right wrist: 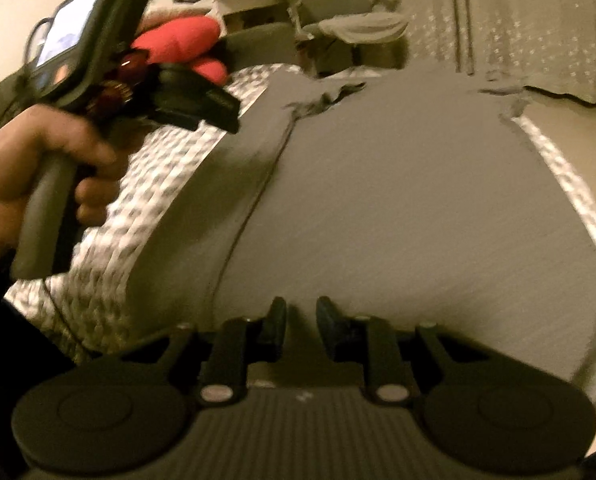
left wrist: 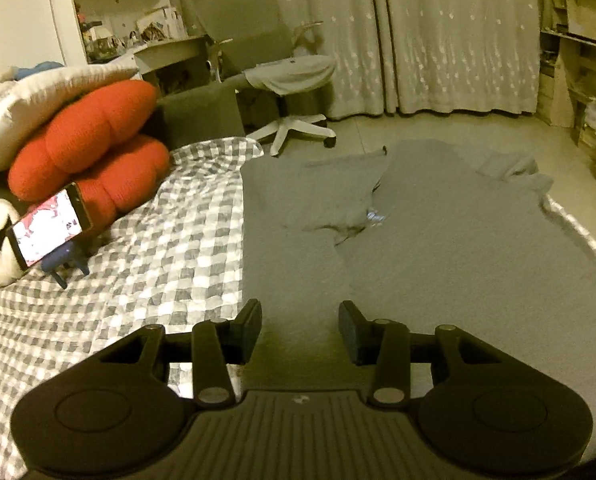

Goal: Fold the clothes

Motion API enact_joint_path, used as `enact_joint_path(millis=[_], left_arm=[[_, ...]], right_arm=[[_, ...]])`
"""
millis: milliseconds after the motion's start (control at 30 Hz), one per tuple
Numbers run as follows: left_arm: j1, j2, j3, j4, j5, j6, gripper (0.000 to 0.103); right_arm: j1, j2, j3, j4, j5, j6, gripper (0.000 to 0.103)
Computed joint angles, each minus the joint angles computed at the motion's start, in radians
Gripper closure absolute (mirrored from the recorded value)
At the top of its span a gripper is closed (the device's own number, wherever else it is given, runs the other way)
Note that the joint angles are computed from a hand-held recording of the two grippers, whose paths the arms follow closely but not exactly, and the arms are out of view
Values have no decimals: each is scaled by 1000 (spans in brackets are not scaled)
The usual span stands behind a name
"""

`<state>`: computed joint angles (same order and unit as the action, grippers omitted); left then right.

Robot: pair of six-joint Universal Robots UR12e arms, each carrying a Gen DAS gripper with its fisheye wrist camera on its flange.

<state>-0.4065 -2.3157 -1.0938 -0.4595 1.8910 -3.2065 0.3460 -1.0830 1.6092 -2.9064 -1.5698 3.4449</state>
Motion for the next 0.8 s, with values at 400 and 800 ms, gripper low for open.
enact_joint_path(millis=[400, 800], left_arm=[[-58, 30, 19, -7, 58, -24, 62], [-68, -9, 113, -63, -44, -31, 62]], right_arm=[[-39, -79, 89, -164, -25, 41, 82], [-62, -141, 100, -144, -140, 39, 81]])
